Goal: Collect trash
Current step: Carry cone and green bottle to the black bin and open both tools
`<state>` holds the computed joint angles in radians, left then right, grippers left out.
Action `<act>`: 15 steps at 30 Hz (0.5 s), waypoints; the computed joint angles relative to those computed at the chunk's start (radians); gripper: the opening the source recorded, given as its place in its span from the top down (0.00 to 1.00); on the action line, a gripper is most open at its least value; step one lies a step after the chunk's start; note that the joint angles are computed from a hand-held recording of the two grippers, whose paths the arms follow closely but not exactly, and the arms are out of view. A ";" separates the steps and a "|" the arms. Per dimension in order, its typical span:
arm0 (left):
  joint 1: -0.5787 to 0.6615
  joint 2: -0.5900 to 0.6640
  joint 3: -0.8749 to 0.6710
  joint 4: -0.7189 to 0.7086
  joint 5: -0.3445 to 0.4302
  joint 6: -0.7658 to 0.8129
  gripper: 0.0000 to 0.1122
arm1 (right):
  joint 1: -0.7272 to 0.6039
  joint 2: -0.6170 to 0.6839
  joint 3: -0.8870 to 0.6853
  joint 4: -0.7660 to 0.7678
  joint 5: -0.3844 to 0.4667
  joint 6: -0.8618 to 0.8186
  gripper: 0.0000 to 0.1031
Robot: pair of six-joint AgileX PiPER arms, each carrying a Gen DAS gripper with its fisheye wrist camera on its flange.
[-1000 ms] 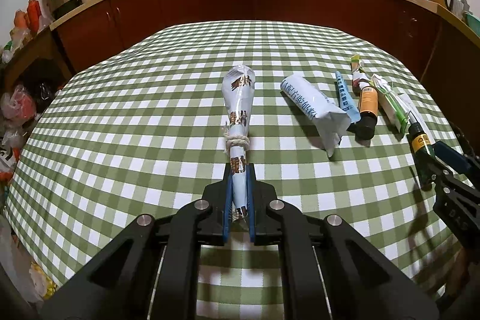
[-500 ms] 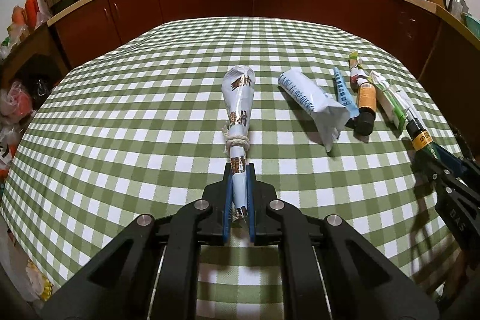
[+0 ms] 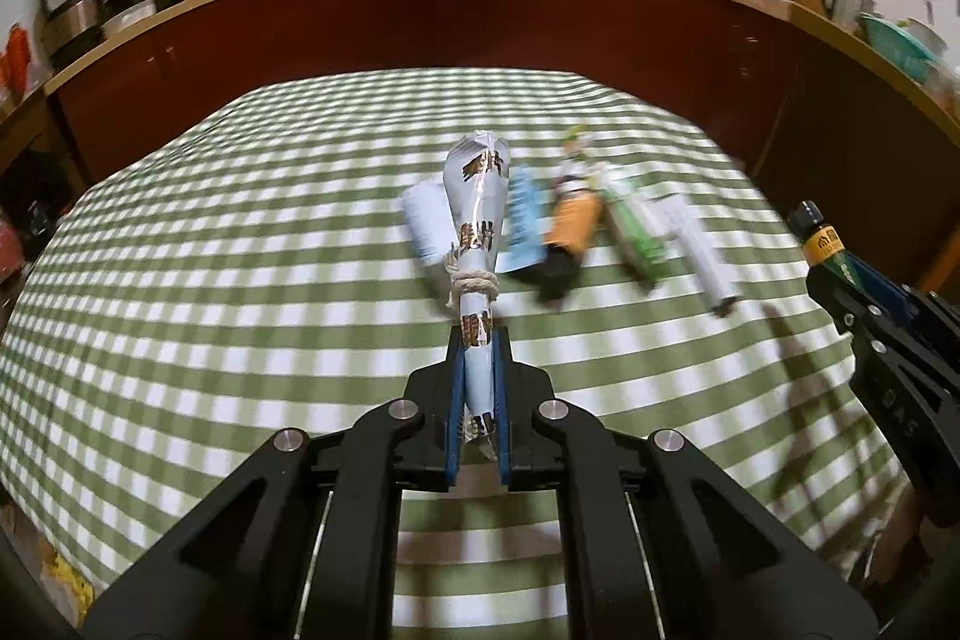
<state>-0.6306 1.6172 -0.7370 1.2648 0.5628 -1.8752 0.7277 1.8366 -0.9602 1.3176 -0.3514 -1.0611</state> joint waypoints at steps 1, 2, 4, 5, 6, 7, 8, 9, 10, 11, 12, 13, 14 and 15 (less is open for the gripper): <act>-0.014 0.013 -0.020 -0.003 0.002 0.005 0.93 | -0.010 -0.009 0.012 -0.015 -0.005 0.015 0.76; -0.030 0.030 -0.049 -0.012 0.002 0.018 0.93 | -0.028 -0.020 0.029 -0.039 -0.008 0.036 0.76; -0.052 0.063 -0.101 -0.029 0.000 0.041 0.93 | -0.063 -0.042 0.060 -0.075 -0.019 0.071 0.76; -0.068 0.085 -0.135 -0.036 0.000 0.055 0.93 | -0.080 -0.050 0.071 -0.089 -0.023 0.084 0.76; -0.076 0.099 -0.154 -0.036 0.000 0.059 0.93 | -0.104 -0.062 0.089 -0.115 -0.026 0.108 0.76; -0.088 0.116 -0.179 -0.041 0.003 0.069 0.93 | -0.119 -0.067 0.094 -0.122 -0.026 0.114 0.76; -0.100 0.135 -0.207 -0.044 0.003 0.079 0.93 | -0.136 -0.074 0.101 -0.131 -0.027 0.121 0.76; -0.109 0.155 -0.232 -0.049 0.003 0.088 0.93 | -0.153 -0.079 0.110 -0.147 -0.029 0.135 0.76; -0.118 0.176 -0.263 -0.060 0.004 0.104 0.93 | -0.175 -0.087 0.122 -0.170 -0.031 0.155 0.76; -0.130 0.203 -0.300 -0.073 0.006 0.126 0.93 | -0.189 -0.092 0.131 -0.183 -0.032 0.167 0.76; -0.137 0.224 -0.331 -0.086 0.007 0.145 0.93 | -0.205 -0.095 0.137 -0.196 -0.032 0.177 0.76; -0.143 0.244 -0.359 -0.098 0.006 0.163 0.93 | -0.226 -0.100 0.146 -0.219 -0.032 0.197 0.76; -0.152 0.272 -0.400 -0.114 0.006 0.190 0.93 | -0.236 -0.103 0.150 -0.224 -0.032 0.202 0.76; -0.159 0.288 -0.421 -0.121 0.009 0.204 0.93 | -0.256 -0.105 0.158 -0.251 -0.031 0.226 0.76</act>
